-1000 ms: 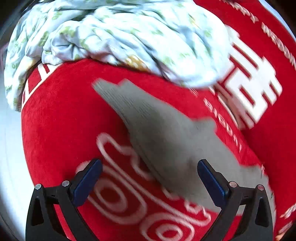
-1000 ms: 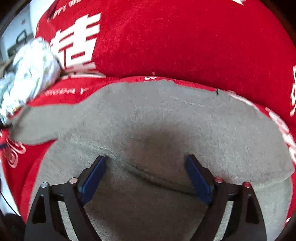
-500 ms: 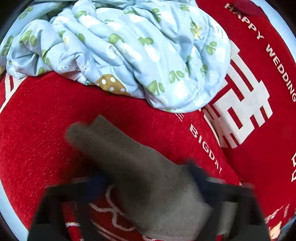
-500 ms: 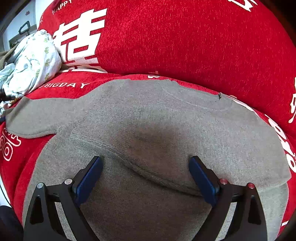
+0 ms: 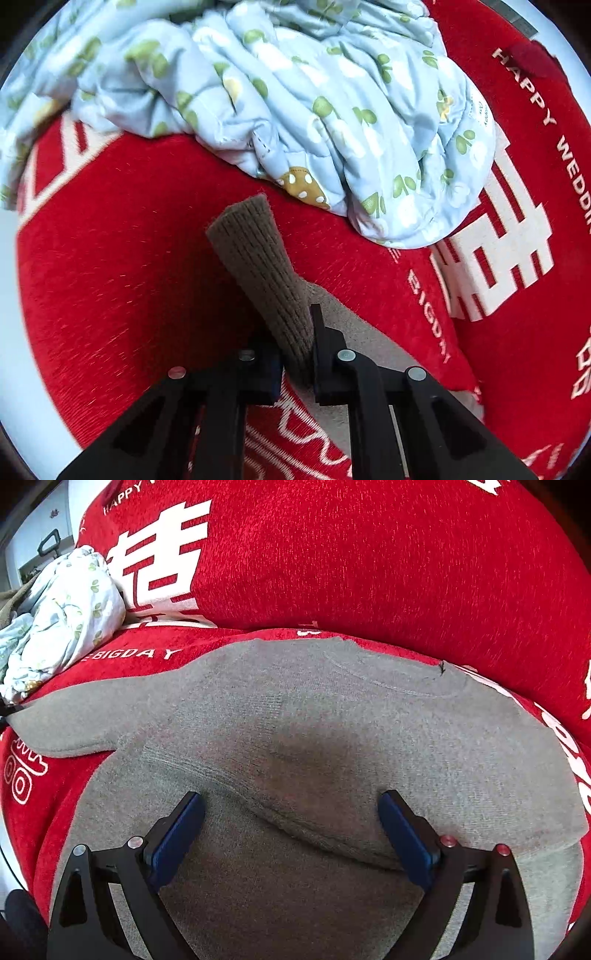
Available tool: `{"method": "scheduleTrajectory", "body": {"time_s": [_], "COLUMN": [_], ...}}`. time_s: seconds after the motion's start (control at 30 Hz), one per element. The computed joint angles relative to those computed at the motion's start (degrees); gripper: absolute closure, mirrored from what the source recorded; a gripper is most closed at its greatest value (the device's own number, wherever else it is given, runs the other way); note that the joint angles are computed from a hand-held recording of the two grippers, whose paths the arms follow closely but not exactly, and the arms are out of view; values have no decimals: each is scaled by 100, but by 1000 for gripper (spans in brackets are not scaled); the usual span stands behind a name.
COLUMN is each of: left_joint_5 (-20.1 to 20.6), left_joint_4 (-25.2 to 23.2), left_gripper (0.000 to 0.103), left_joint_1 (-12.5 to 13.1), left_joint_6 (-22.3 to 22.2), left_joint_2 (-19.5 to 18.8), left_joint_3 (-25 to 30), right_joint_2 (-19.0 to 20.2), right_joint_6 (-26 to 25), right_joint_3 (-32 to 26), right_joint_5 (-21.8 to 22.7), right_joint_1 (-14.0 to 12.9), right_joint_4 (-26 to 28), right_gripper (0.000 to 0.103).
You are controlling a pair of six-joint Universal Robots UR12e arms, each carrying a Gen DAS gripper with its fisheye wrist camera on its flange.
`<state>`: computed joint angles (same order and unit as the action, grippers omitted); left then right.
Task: Fold small clothes
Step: 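Lift the held sleeve with the left gripper toward the sweater body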
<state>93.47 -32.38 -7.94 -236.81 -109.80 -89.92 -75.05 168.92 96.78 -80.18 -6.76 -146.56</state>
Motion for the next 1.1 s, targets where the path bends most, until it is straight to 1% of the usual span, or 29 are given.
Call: {"method": "scheduleTrajectory", "body": {"time_s": [0.1, 0.2, 0.27, 0.37, 0.47, 0.6, 0.67, 0.7, 0.77, 0.8, 0.87, 0.93, 1.0, 1.1], "left_joint_5": [355, 511, 550, 607, 655, 790, 832, 890, 1026, 1112, 1285, 1442, 1609, 1737], "left_joint_4": [-398, -568, -587, -640, -947, -1175, -1253, -1326, -1483, -1565, -1748, -1941, -2173, -2376], "left_gripper": [90, 90, 90, 90, 90, 90, 90, 90, 90, 90, 90, 90, 90, 90], "left_joint_1": [-113, -181, -210, -276, -339, -409, -429, -448, -490, -516, -571, -628, -701, -792], "left_joint_6": [159, 301, 381, 515, 646, 682, 662, 676, 724, 757, 798, 792, 765, 672], "left_joint_2": [-1, -5, 2, -4, -51, -100, -112, -125, -144, -156, -187, -232, -289, -350], "left_joint_3": [175, 312, 372, 483, 664, 805, 846, 886, 954, 992, 1078, 1180, 1305, 1440], "right_joint_2": [1, 5, 11, -3, -73, -310, -417, -484, -582, -642, -737, -797, -833, -831], "right_joint_6": [-2, -29, -59, -90, -34, 90, -46, -232, -479, -588, -815, -915, -863, -675], "right_joint_3": [-6, -25, -58, -101, -77, 203, 312, 364, 480, 569, 675, 743, 801, 836], "right_joint_5": [-10, -39, -3, 213, 557, 750, 645, 504, 364, 384, 711, 1068, 1578, 1929], "right_joint_1": [4, 12, 10, -47, -163, -323, -363, -374, -409, -454, -602, -759, -953, -1128], "right_joint_4": [9, 54, 138, 299, 378, 8, -82, -77, -185, -290, -250, -127, 27, 223], "right_gripper": [6, 5, 3, 2, 2, 2, 1, 1, 1, 1, 1, 1, 1, 1]}}
